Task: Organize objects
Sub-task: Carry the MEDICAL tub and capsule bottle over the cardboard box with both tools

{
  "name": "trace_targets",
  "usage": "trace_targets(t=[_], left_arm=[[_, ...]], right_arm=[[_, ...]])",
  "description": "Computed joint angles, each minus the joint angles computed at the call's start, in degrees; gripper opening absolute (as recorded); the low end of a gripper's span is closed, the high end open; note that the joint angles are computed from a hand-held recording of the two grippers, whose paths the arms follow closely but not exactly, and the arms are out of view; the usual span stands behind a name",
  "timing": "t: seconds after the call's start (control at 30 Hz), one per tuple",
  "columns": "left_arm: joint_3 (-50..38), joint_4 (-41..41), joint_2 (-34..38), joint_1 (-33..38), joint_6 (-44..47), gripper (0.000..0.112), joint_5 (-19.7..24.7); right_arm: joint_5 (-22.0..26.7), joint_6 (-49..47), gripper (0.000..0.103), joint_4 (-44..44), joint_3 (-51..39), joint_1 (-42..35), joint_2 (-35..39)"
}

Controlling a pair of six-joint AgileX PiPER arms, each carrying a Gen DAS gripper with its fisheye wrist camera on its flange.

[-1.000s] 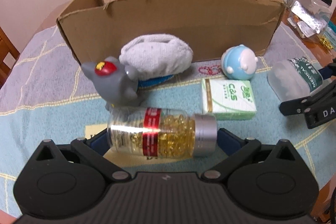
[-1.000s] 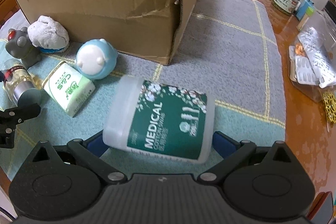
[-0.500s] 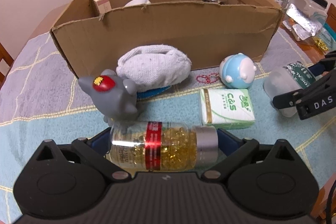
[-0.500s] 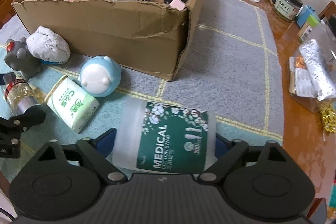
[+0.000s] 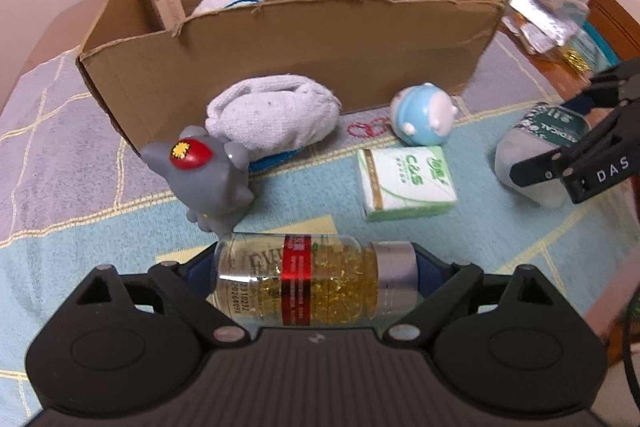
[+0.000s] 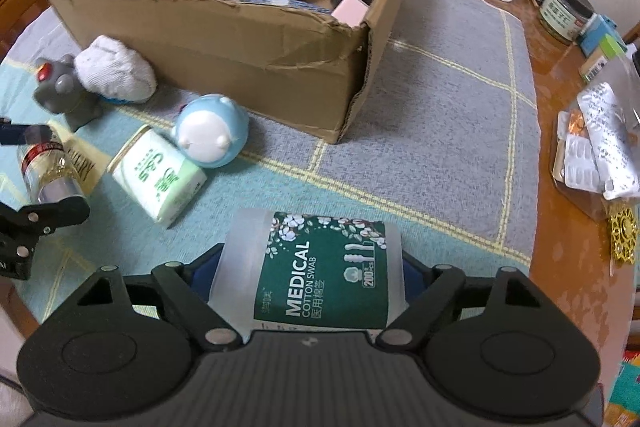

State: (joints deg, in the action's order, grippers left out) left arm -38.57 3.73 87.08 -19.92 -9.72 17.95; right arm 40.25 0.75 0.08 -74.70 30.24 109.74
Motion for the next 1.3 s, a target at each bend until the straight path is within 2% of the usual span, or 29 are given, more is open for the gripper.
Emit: trace_targets(t=[0.2, 0.3, 0.4, 0.57, 0.8, 0.9, 1.07, 1.1, 1.13, 1.2, 1.3], left_arm=[[-3.4, -10.5, -3.9, 2.4, 13.8, 0.093, 8.9], [-6.0, -11.7, -5.8, 2.8, 17.0, 0.093, 12.9], [-9.2, -9.8, -7.1, 2.8, 17.5, 0.093, 15.3], [-16.8, -11.4, -6.7, 5.9, 22.3, 0.093, 18.3], [-30.0, -10.9, -0.1, 9.5, 23.8, 0.093, 18.5], [-35.1, -9.4, 4.0, 10.6, 22.4, 0.093, 17.4], [-42.5, -11.6, 10.3, 13.5, 20.4, 0.093, 19.3], [-42.8, -11.8, 10.9, 13.9, 19.9, 0.093, 19.4], [-43.1, -11.9, 11.6, 14.1, 19.6, 0.093, 19.7], [-43.2, -12.1, 12.5, 14.5, 19.3, 0.093, 20.1], [-42.7, -12.4, 13.4, 14.8, 20.0, 0.093, 20.3]], right_arm=[[3.9, -6.3, 0.088, 2.5, -0.5, 0.0, -2.4], [5.8, -9.0, 0.088, 3.7, -1.5, 0.3, -4.0], [6.6, -12.2, 0.088, 5.7, -2.8, 0.3, -5.4], [9.1, -13.5, 0.088, 7.5, -8.8, 0.8, -5.8], [10.7, -13.7, 0.088, 7.5, -21.8, 1.3, -2.4], [10.8, -11.6, 0.088, 6.0, -28.3, 1.7, 0.8], [13.2, -8.0, 0.089, 3.7, -41.6, 2.3, 8.4], [13.1, -7.5, 0.093, 3.2, -42.7, 2.4, 9.1], [13.5, -6.7, 0.101, 2.3, -44.3, 2.7, 10.1], [11.6, -5.8, 0.103, 1.3, -43.2, 2.9, 9.6], [11.4, -7.0, 0.103, 1.1, -41.9, 3.0, 9.3]])
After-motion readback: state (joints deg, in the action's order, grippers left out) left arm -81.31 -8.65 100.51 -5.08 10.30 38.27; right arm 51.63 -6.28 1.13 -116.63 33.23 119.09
